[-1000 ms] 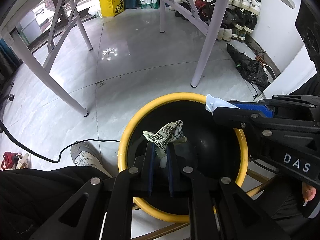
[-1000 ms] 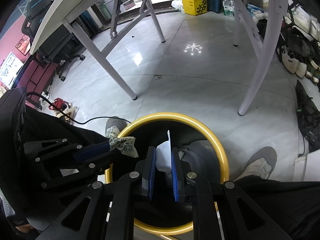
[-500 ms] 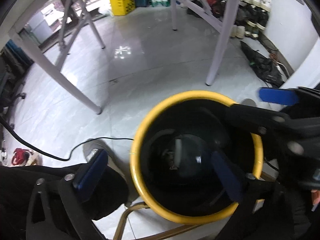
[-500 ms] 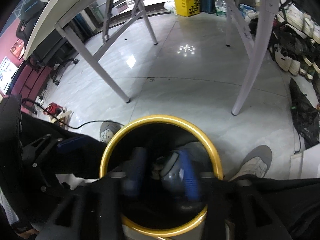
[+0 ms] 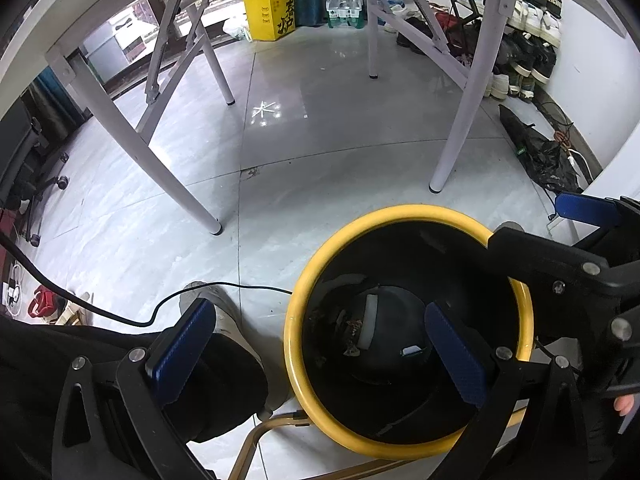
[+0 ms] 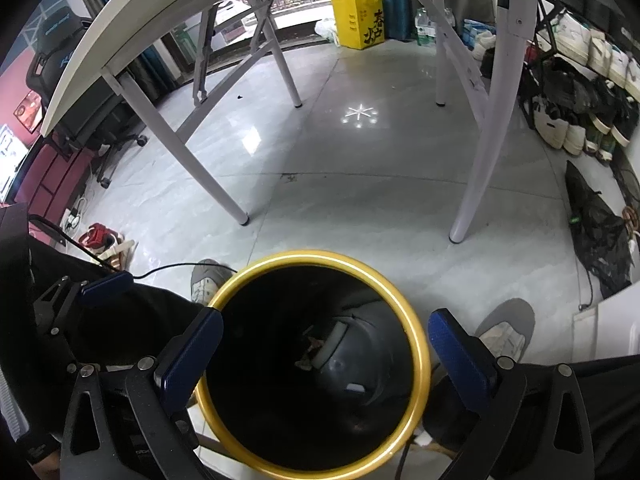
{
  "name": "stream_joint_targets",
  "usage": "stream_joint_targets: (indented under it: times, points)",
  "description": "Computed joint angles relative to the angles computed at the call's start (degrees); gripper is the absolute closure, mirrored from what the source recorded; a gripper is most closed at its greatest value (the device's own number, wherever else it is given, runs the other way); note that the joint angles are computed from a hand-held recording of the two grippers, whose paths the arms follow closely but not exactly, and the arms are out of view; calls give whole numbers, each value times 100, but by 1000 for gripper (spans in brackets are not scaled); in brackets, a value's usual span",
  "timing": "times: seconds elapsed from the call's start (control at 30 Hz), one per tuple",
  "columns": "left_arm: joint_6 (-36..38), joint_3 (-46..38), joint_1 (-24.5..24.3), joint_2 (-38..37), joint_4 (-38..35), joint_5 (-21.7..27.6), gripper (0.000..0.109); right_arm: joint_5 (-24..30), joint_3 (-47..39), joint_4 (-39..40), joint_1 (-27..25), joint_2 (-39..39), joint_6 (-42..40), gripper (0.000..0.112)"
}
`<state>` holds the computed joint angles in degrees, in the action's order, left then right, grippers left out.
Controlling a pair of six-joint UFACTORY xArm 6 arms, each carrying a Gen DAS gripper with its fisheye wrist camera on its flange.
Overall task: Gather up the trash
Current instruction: 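Raise both tools back up toward the table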
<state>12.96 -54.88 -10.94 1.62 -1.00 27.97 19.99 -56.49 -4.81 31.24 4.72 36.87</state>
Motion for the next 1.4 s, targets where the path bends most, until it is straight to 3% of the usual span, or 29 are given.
stream_joint_targets:
  times: [0.57,0.83,1.17,1.4]
  points:
    - [32,76,52,-72,-119,-161,7,-103,68,-253,-40,-58,266,9]
    - [63,180,67,-197,-166,-429,7,-402,182,-856,-65,-231,741,9]
    - [277,232,223,-498,-353,-993,7,-586,204,-2413,-188,-672,1904,9]
    - [696,43,391,-635,-852,-1258,7,-603,109,-2339,-259,-1034,1431,9]
